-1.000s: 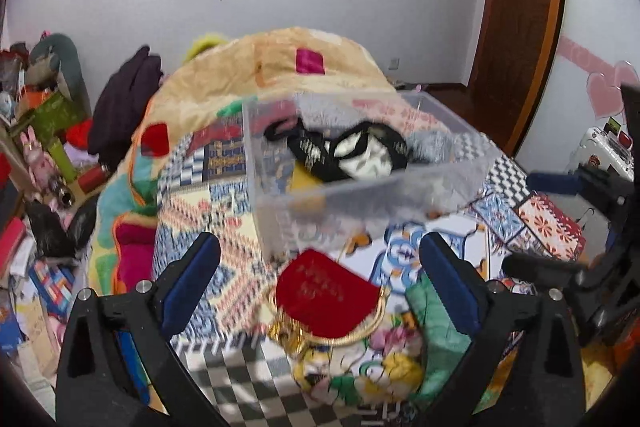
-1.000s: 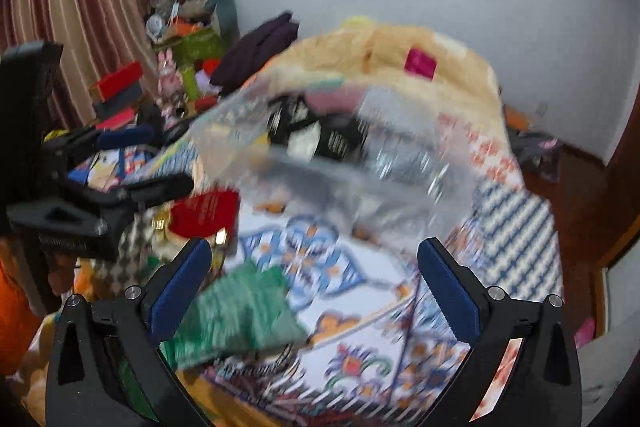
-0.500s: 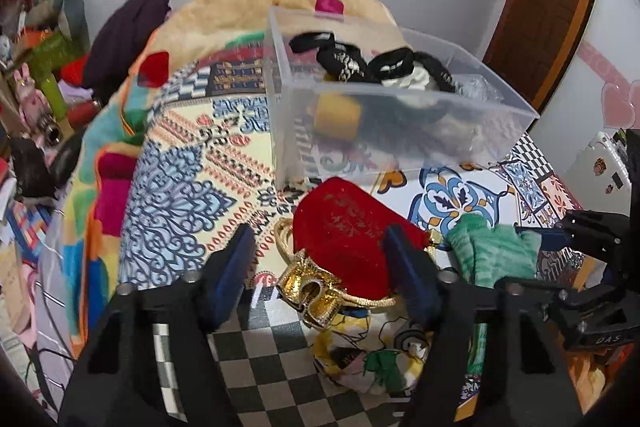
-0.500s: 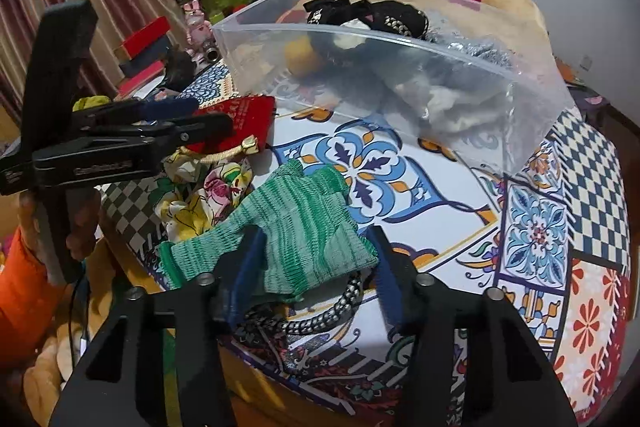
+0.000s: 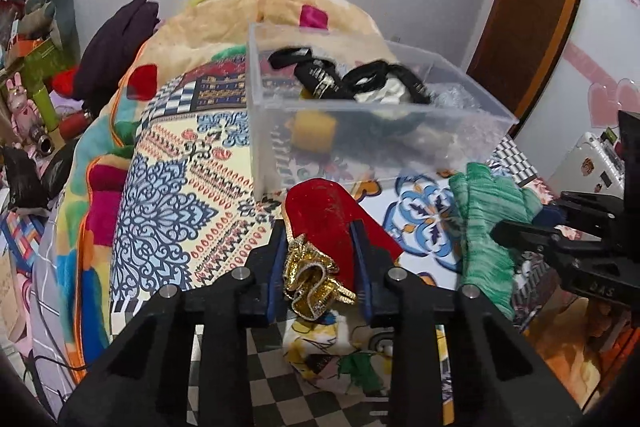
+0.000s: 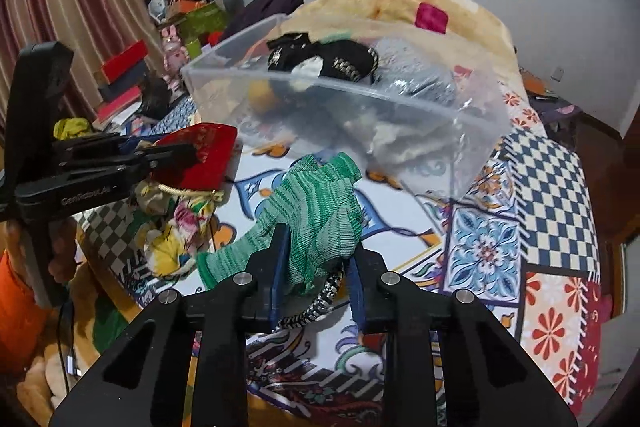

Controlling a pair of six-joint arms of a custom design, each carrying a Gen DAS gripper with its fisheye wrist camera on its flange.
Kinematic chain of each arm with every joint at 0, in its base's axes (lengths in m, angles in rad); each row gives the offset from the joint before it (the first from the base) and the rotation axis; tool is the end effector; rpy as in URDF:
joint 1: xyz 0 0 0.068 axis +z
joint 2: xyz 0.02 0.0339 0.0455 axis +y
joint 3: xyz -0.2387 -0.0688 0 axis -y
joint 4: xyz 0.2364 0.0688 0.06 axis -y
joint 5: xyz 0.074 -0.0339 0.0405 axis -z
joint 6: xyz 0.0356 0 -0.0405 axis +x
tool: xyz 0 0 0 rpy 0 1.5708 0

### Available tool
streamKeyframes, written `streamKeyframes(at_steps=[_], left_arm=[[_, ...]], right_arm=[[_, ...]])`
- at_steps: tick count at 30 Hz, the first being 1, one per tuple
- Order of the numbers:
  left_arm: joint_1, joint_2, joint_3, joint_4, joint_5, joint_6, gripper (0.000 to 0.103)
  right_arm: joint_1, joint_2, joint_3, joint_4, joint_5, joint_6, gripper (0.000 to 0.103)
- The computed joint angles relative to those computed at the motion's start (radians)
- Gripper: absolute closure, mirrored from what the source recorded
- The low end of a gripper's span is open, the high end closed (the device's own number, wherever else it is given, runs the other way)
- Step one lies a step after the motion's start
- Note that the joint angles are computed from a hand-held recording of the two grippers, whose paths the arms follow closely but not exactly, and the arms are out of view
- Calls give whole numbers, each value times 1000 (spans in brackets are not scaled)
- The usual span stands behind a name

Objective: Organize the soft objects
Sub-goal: 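Grasp the red pouch with gold chain with the left tool while the right tool grasps the green glove, then carry the red pouch and green glove into the clear box and release both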

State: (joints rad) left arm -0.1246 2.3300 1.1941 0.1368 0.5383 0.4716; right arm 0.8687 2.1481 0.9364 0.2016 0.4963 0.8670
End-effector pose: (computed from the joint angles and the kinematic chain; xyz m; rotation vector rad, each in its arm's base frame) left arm 0.3896 -0.0672 0.0096 0.9060 2.2750 -0.5393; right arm 0.2361 0.2529 0.0241 0.1737 2.4091 0.1346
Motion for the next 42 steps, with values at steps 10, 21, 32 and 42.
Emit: streamKeyframes(at_steps=[10,21,32,42], left_arm=[[-15,-146,-136,71,60,14,73],[-21,-164,-124,63,88,-14,73],[-35,-228,-96,109,105,-112,73],[-75,-170,39,140,64,-244,73]], right_arm=[[-68,20,10,-5,-48,-3,59],[-65,-12,-19,76,-31,-48,90],[-52,-209,-59,92,100,-140,90],[-118,-243,-17,107,196,-198,90]])
